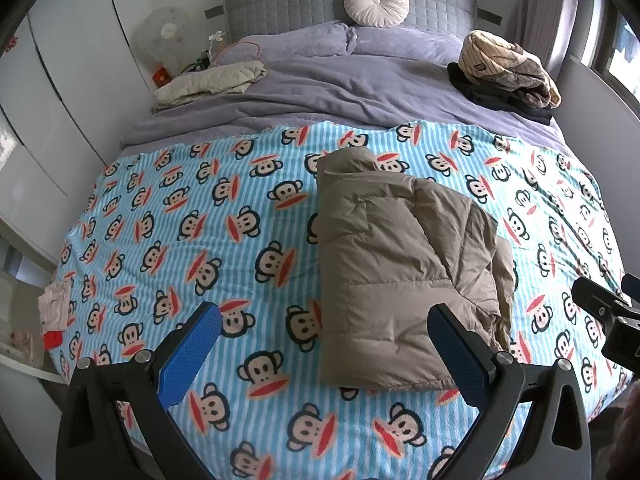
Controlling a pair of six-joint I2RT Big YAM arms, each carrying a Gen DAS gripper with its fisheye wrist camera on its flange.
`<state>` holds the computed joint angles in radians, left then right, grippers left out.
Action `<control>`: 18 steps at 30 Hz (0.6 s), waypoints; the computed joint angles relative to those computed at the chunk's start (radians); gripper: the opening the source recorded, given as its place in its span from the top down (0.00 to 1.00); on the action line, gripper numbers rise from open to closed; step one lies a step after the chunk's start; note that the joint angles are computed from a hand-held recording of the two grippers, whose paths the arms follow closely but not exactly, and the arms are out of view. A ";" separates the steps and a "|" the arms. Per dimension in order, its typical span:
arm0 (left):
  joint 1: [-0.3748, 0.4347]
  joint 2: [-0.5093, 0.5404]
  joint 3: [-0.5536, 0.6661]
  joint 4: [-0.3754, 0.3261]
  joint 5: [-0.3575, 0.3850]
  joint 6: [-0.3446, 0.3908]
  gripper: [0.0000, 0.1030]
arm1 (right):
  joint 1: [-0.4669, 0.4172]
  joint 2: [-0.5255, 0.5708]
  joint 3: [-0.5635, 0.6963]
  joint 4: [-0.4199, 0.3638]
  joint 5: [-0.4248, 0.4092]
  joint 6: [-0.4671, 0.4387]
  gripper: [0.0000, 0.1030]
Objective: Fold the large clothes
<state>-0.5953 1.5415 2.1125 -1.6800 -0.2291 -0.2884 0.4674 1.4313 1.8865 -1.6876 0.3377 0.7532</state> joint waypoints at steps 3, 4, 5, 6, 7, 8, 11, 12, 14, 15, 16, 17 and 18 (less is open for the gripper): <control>-0.001 -0.001 -0.001 -0.001 -0.002 -0.003 0.00 | -0.001 -0.004 -0.004 0.001 -0.001 -0.001 0.00; -0.002 0.000 0.000 -0.001 -0.004 -0.004 0.00 | -0.001 0.000 0.000 0.000 -0.002 -0.001 0.00; -0.001 0.000 0.000 -0.001 -0.002 -0.005 0.00 | -0.001 -0.001 -0.001 0.000 -0.002 -0.002 0.00; -0.001 0.000 0.000 -0.001 -0.001 -0.006 0.00 | -0.001 0.000 0.000 0.001 -0.002 -0.002 0.00; -0.002 0.000 0.000 -0.001 -0.002 -0.007 0.00 | -0.001 0.001 0.001 0.000 -0.002 -0.002 0.00; -0.001 0.000 0.000 -0.001 -0.002 -0.005 0.00 | -0.003 -0.004 -0.005 0.001 -0.003 -0.004 0.00; -0.001 0.003 0.003 -0.001 -0.002 -0.003 0.00 | -0.002 0.000 -0.001 0.001 -0.002 -0.004 0.00; -0.001 0.002 0.002 0.000 -0.002 -0.003 0.00 | -0.002 0.002 0.001 0.001 -0.003 -0.005 0.00; -0.002 0.001 0.000 0.000 -0.001 -0.002 0.00 | -0.001 0.001 0.000 0.001 -0.002 -0.004 0.00; -0.002 0.000 0.000 0.000 -0.003 -0.002 0.00 | -0.001 0.002 0.002 0.000 -0.002 -0.003 0.00; -0.002 0.006 0.008 -0.003 -0.003 0.000 0.00 | -0.001 0.003 0.003 0.000 -0.002 -0.003 0.00; -0.001 0.004 0.005 -0.002 -0.004 0.002 0.00 | -0.002 -0.002 -0.004 0.001 -0.002 -0.004 0.00; 0.000 0.005 0.006 -0.001 -0.003 0.005 0.00 | -0.002 0.000 -0.001 0.001 -0.003 -0.005 0.00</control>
